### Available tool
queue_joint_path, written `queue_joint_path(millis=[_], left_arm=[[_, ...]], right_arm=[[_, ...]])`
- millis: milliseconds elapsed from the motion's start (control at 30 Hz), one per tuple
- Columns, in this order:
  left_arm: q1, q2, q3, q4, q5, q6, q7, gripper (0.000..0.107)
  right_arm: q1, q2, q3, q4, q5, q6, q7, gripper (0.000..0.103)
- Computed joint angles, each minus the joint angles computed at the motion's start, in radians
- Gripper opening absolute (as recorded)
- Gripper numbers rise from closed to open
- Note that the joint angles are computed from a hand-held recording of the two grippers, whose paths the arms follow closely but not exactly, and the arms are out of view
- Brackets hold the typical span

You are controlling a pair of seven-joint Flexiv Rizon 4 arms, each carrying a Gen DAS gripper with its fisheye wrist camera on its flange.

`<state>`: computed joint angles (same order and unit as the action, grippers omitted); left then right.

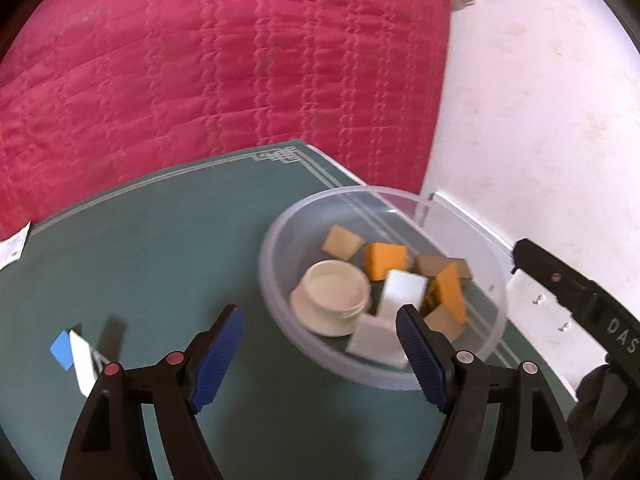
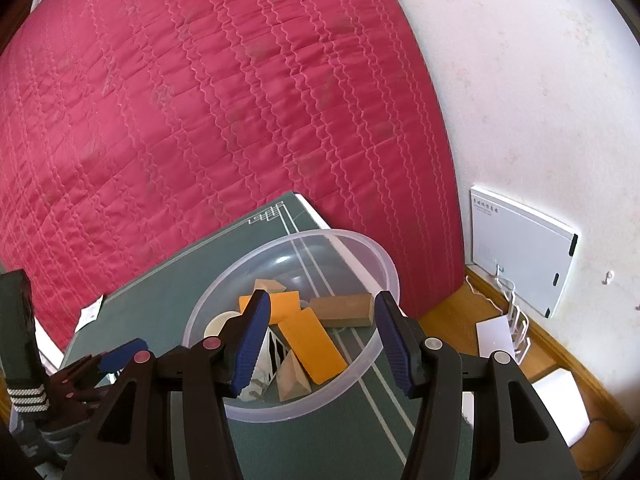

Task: Organize rigid objects
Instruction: 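Carry the white charger into the clear bowl and open the left tool, then move the open left tool back over the blue triangular block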

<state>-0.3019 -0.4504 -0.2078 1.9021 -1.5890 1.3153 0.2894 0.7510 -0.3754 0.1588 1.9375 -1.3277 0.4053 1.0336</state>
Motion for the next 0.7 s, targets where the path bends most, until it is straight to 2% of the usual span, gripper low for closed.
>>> queue_joint_path(millis=[133,567,700], left_arm=[[0.009,-0.008,0.007,-0.004,-0.005,0.015,-0.018,0.082],[0.0,-0.018,0.044,-0.012,-0.092,0.057,0.036,0.085],[0.012,-0.029,0.058,-0.023,-0.089,0.066,0.017,0.086]], right_arm=[[0.0,-0.006,-0.001,-0.006,0.005,0.004,-0.012,0.056],[0.004,-0.037,-0.016,-0.036,-0.023,0.053,-0.075,0.056],[0.005,-0.047,-0.022,-0.044,-0.034,0.078,-0.1,0.057]])
